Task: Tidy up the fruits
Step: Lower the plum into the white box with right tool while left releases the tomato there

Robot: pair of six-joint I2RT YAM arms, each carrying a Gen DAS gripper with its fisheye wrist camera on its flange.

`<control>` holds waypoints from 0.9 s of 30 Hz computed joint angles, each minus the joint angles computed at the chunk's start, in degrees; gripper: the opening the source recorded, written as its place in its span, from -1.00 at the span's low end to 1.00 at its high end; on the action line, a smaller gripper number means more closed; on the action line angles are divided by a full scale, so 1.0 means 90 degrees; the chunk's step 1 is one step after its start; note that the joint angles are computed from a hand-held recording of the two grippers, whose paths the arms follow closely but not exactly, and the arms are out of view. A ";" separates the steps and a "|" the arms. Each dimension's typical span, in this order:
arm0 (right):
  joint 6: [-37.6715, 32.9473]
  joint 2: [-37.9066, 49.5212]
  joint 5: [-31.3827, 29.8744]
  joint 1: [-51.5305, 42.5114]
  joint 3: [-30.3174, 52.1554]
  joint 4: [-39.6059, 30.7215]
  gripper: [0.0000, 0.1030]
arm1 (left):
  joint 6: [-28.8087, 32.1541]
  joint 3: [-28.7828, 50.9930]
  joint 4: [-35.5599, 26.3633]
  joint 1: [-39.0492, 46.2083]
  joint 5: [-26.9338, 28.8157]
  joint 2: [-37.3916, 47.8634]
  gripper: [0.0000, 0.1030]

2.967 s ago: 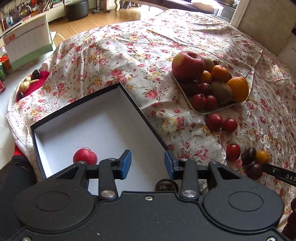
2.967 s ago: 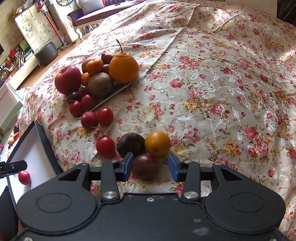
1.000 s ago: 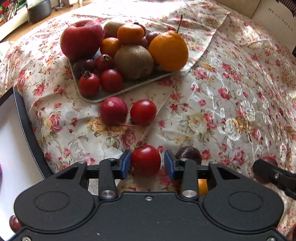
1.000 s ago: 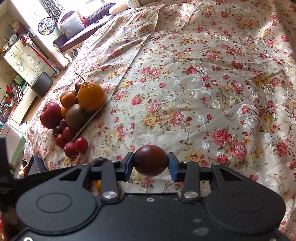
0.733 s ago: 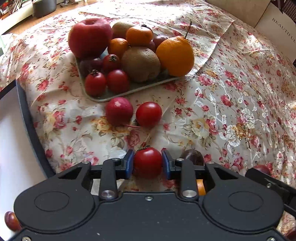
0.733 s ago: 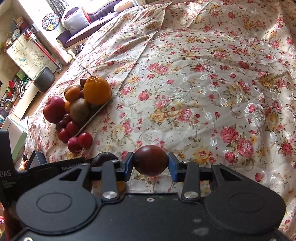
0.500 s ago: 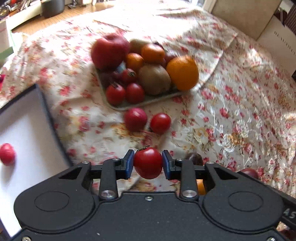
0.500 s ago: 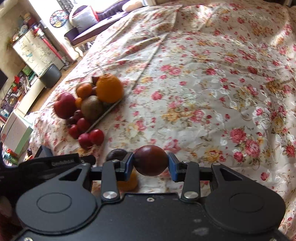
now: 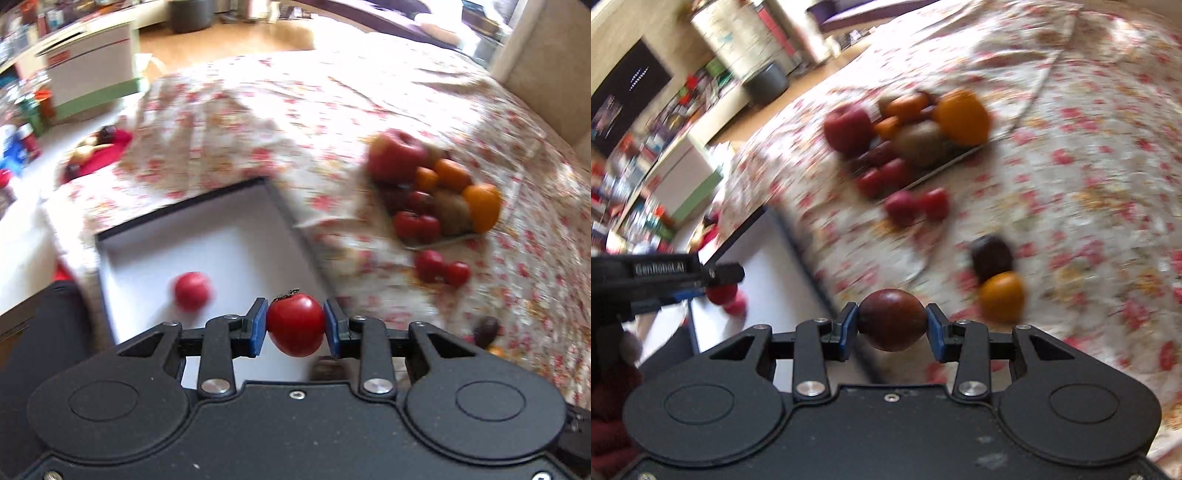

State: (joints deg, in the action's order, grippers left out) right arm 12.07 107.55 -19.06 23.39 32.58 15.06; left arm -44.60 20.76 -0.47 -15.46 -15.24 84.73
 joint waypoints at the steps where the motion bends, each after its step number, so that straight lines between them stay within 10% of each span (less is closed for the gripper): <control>1: 0.0038 0.0028 0.0046 0.0218 0.0048 -0.0052 -0.20 | 0.0022 -0.0163 0.0017 0.0177 0.0020 -0.0157 -0.21; 13: 0.0570 0.0050 0.0905 0.2190 0.0349 -0.0535 -0.20 | 0.0123 -0.0879 0.0974 0.1777 0.1092 0.0640 -0.21; 27: 0.0738 0.0621 0.1337 0.2438 0.0493 -0.0339 -0.20 | -0.0006 -0.0550 0.0715 0.1603 0.0868 0.1124 -0.19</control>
